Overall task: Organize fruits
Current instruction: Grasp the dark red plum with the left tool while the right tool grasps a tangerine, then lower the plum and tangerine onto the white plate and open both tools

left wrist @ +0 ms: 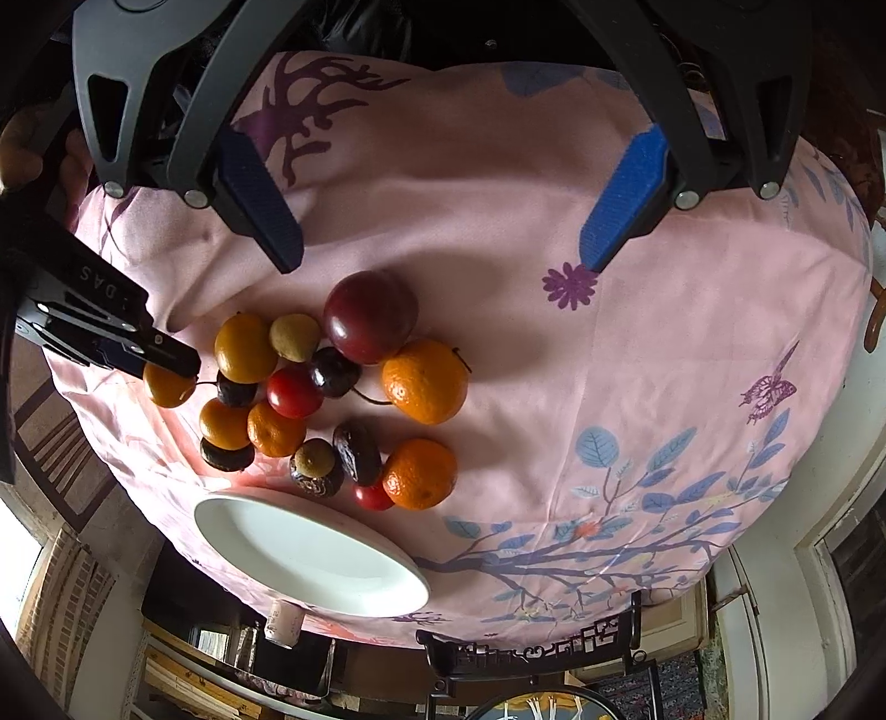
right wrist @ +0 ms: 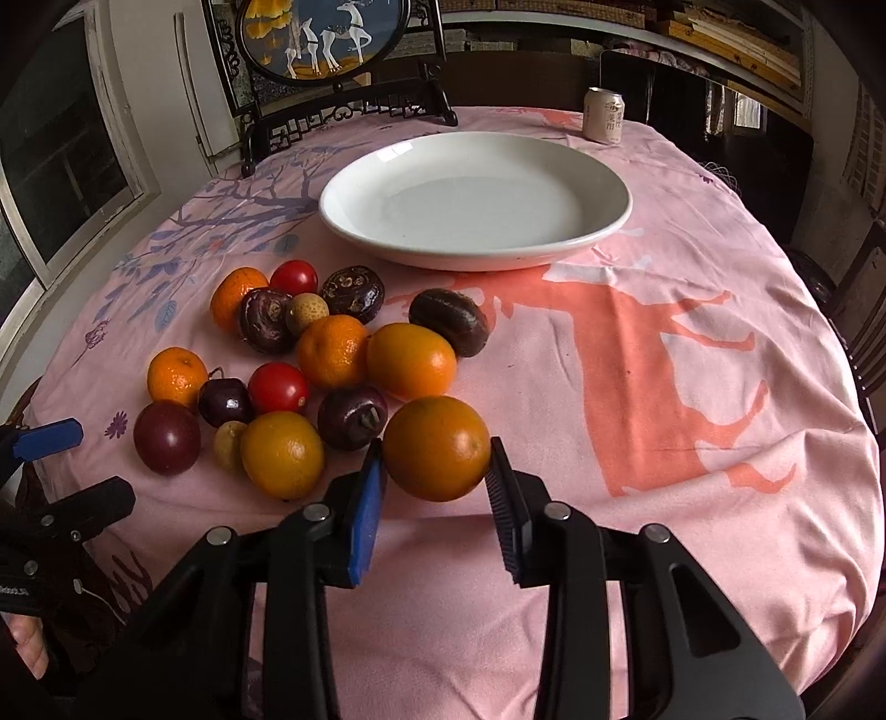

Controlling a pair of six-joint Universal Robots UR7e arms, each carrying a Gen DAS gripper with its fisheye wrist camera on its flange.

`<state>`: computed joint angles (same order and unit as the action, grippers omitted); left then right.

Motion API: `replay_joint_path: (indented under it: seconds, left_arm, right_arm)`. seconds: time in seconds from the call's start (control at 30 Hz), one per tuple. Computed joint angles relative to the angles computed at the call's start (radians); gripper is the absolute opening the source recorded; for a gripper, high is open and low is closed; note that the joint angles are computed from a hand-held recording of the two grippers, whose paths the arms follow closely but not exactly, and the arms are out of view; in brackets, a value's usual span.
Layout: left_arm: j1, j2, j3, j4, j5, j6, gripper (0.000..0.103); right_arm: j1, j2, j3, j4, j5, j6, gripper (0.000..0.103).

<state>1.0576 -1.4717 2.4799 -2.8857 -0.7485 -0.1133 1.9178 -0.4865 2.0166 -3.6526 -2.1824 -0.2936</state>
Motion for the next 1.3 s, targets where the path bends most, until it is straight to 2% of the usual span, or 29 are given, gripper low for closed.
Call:
replay_joint_path:
  seconds: [0.07, 0.13, 0.2, 0.27, 0.37, 0.4, 0.43, 0.47, 0.5, 0.63, 0.73, 0.83, 0.93, 1.07, 1.17, 1.3]
  left_arm:
    - [0.013, 0.022, -0.013, -0.009, -0.025, 0.009, 0.101]
    - [0.015, 0.056, -0.022, -0.041, -0.012, 0.021, 0.092]
    - [0.030, 0.079, -0.043, -0.035, -0.037, 0.026, 0.075]
    - [0.045, 0.097, -0.062, -0.032, -0.068, 0.030, 0.070]
    - [0.047, 0.127, -0.069, -0.074, -0.069, 0.048, 0.070]
    - [0.050, 0.130, -0.071, -0.085, -0.077, 0.054, 0.067]
    - [0.051, 0.134, -0.072, -0.092, -0.080, 0.058, 0.062]
    - [0.052, 0.138, -0.074, -0.096, -0.083, 0.065, 0.049]
    - [0.054, 0.142, -0.077, -0.096, -0.090, 0.070, 0.041]
    - [0.051, 0.141, -0.067, -0.120, -0.094, 0.085, 0.040]
    - [0.049, 0.106, -0.059, -0.094, -0.126, 0.077, 0.039]
    - [0.020, 0.061, -0.044, -0.077, -0.128, 0.091, 0.040]
    - [0.005, 0.028, -0.073, -0.027, -0.156, 0.100, 0.039]
    - [0.005, 0.090, -0.226, 0.046, -0.175, 0.148, 0.040]
    - [0.025, 0.240, -0.429, 0.085, -0.119, 0.168, 0.040]
    - [0.091, 0.459, -0.756, 0.213, -0.127, 0.134, 0.040]
  right_arm:
    - [0.004, -0.012, 0.023, -0.017, -0.010, 0.006, 0.037]
    - [-0.004, -0.028, 0.046, -0.010, 0.001, 0.027, 0.037]
    - [-0.012, -0.038, 0.060, -0.005, 0.013, 0.041, 0.037]
    - [-0.017, -0.044, 0.071, -0.006, 0.021, 0.047, 0.037]
    - [-0.022, -0.046, 0.073, -0.006, 0.030, 0.047, 0.037]
    - [-0.022, -0.046, 0.074, -0.007, 0.031, 0.047, 0.037]
    - [-0.023, -0.046, 0.074, -0.006, 0.032, 0.046, 0.037]
    - [-0.024, -0.046, 0.076, -0.008, 0.033, 0.046, 0.037]
    - [-0.024, -0.046, 0.077, -0.009, 0.034, 0.046, 0.037]
    - [-0.023, -0.045, 0.081, -0.022, 0.039, 0.041, 0.037]
    - [-0.019, -0.049, 0.086, -0.025, 0.046, 0.043, 0.037]
    - [-0.016, -0.065, 0.092, -0.029, 0.064, 0.036, 0.037]
    - [-0.018, -0.092, 0.088, -0.010, 0.094, 0.025, 0.037]
    - [-0.019, -0.138, 0.009, 0.130, 0.148, -0.011, 0.037]
    - [-0.016, -0.128, -0.132, 0.233, 0.147, -0.051, 0.037]
    - [-0.055, -0.055, -0.399, 0.469, 0.127, -0.028, 0.037]
